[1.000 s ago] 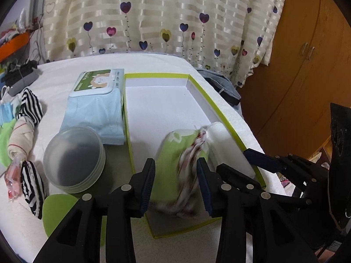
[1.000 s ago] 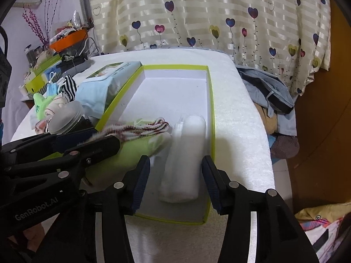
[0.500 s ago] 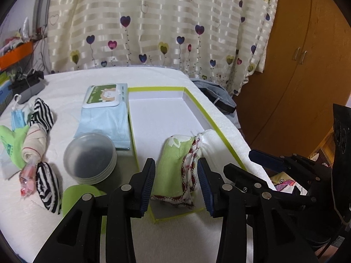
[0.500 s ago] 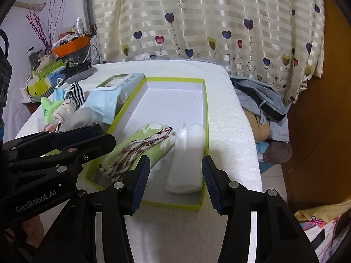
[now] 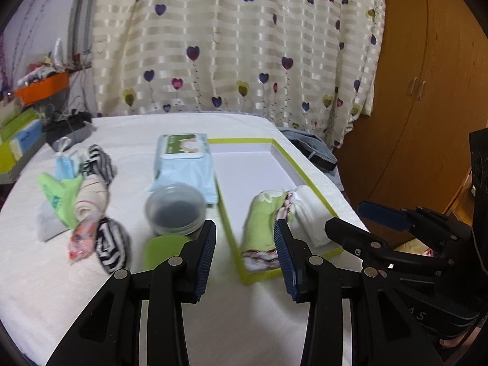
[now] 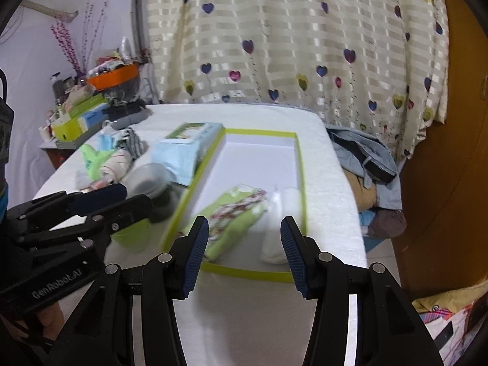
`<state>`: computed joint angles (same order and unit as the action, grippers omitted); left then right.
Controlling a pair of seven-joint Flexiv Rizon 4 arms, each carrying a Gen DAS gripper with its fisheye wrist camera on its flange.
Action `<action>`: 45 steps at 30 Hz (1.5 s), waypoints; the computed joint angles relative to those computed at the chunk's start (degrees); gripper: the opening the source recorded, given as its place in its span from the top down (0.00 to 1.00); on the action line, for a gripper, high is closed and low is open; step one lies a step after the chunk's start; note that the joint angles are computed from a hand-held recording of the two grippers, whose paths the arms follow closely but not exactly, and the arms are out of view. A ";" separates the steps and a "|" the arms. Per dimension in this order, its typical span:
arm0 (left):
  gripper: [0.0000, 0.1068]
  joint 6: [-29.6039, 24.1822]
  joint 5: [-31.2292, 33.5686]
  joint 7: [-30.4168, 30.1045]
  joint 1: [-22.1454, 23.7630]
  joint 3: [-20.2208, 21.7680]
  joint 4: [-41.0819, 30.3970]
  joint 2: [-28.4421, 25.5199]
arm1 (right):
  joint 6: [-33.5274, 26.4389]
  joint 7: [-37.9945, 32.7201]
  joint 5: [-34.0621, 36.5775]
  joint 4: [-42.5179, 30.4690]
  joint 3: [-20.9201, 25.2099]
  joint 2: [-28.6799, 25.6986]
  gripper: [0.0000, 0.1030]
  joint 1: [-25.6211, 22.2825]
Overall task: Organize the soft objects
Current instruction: 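Lift both open tools out of the tray back toward the items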
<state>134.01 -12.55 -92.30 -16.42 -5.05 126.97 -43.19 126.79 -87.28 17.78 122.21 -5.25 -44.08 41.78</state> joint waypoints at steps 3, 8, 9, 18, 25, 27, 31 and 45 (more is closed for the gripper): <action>0.64 2.29 -0.83 -0.67 -0.34 0.91 2.42 0.68 | 1.29 -0.34 -0.61 0.43 1.27 0.22 0.51 0.50; 0.64 6.54 -3.13 -1.85 -0.66 2.33 7.09 1.68 | 2.57 -1.01 -1.87 0.60 3.44 0.13 0.51 1.37; 0.64 7.18 -3.79 -2.01 -0.75 2.55 7.91 1.88 | 2.87 -1.08 -2.08 0.62 3.80 0.07 0.51 1.43; 0.64 12.66 -5.61 -3.68 0.35 3.38 13.55 2.39 | 3.48 -2.59 -2.54 0.13 5.08 -0.29 0.51 4.28; 0.64 15.78 -7.15 -4.31 0.69 4.08 15.88 1.86 | 2.55 -3.93 -2.69 -0.32 4.91 -0.24 0.51 6.36; 0.64 16.00 -7.08 -4.74 1.38 4.07 16.14 1.65 | 1.77 -4.02 -2.92 -0.68 4.99 -0.26 0.51 6.61; 0.64 16.41 -8.63 -5.25 1.80 4.28 16.24 0.92 | 0.72 -4.32 -3.28 -1.51 4.75 -0.52 0.51 7.55; 0.64 15.56 -7.01 -7.60 6.19 5.08 16.20 -1.62 | -4.49 -3.61 -7.12 -5.36 3.81 -2.46 0.51 9.31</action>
<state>149.57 -19.56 -99.91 -10.23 0.02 143.17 -44.81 122.30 -90.89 10.66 116.85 -1.44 -46.54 51.09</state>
